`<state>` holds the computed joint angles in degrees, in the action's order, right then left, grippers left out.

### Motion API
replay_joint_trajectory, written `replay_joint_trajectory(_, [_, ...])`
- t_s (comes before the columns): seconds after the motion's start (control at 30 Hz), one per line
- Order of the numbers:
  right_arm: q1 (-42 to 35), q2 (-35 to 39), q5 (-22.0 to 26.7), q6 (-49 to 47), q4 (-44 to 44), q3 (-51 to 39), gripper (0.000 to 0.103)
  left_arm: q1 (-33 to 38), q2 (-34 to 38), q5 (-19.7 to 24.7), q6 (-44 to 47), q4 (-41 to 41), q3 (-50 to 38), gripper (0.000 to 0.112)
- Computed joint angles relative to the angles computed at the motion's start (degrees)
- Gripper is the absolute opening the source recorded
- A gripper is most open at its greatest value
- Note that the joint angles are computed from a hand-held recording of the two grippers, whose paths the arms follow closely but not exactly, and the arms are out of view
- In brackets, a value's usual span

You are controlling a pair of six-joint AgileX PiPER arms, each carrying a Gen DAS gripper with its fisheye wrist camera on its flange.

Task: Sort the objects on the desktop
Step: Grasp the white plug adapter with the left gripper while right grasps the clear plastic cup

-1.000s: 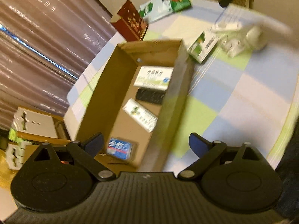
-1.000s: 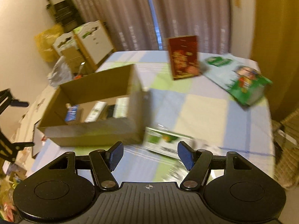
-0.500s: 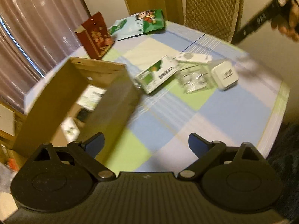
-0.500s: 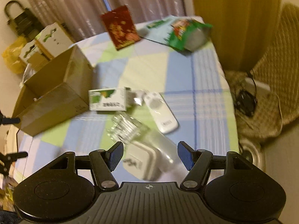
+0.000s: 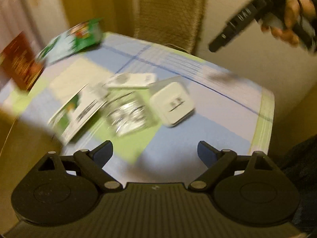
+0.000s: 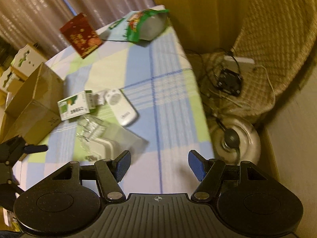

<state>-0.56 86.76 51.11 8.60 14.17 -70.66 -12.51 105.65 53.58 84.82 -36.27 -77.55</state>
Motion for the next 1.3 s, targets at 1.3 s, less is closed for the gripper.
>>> replay_joint_trajectory(1.3, [11.93,22.44,4.36,-36.84,0.02,-19.73,0.067,0.54,2.29,-0.92,-1.12,6.09,-0.03,0.070])
